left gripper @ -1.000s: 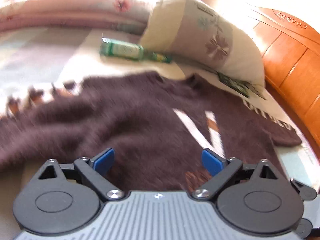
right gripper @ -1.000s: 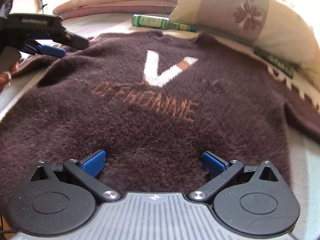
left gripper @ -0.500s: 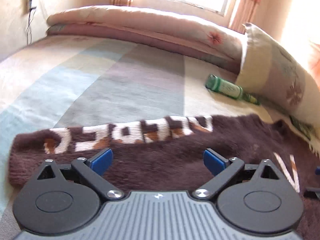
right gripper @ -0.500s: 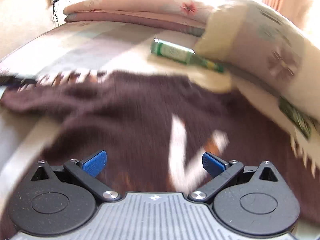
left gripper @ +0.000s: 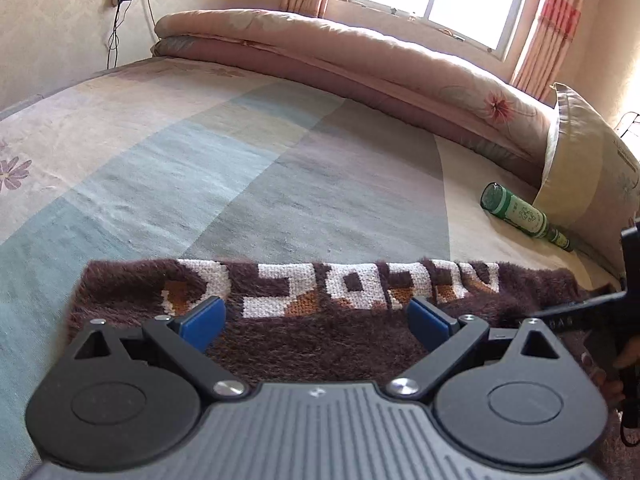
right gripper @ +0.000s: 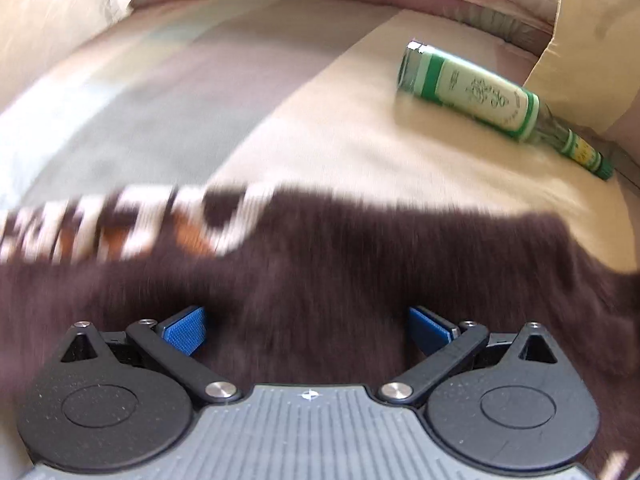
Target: Fold clothes
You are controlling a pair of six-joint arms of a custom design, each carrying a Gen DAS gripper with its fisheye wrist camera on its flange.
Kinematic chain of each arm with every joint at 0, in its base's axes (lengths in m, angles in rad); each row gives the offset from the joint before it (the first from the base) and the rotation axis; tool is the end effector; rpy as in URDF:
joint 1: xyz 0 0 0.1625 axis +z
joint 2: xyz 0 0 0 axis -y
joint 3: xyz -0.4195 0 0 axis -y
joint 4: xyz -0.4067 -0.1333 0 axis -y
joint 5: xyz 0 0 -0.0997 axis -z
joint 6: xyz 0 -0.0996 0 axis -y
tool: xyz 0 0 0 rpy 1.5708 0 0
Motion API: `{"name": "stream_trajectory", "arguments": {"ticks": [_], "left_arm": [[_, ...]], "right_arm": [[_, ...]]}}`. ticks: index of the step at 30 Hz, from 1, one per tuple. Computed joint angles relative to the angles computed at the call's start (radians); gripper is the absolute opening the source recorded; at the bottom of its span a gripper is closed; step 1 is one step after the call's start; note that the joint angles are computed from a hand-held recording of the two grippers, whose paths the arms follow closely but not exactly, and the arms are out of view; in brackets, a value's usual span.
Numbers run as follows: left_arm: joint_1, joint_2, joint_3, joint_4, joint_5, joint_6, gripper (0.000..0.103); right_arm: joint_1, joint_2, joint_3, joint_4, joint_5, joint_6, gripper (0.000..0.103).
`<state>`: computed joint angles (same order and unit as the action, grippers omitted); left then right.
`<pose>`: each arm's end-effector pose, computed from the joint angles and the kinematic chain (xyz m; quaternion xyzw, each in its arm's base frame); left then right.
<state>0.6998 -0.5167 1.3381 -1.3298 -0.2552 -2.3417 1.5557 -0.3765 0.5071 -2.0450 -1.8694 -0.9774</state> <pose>-0.3633 -0.6062 -0.0273 -0.2280 0.7137 -0.5410 0.3819 0.0901 -0.9208 0.2077 0.4284 -0.8755 0.0789 0.2094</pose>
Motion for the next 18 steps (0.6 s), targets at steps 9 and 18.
{"name": "stream_trajectory", "arguments": {"ticks": [9, 18], "left_arm": [[-0.023, -0.026, -0.001, 0.234, -0.041, -0.242, 0.097], [-0.071, -0.095, 0.079, 0.416, -0.097, -0.571, 0.097]], "right_arm": [[0.026, -0.018, 0.007, 0.031, 0.012, 0.016, 0.103], [0.076, -0.274, 0.511, -0.04, 0.075, -0.161, 0.103]]}}
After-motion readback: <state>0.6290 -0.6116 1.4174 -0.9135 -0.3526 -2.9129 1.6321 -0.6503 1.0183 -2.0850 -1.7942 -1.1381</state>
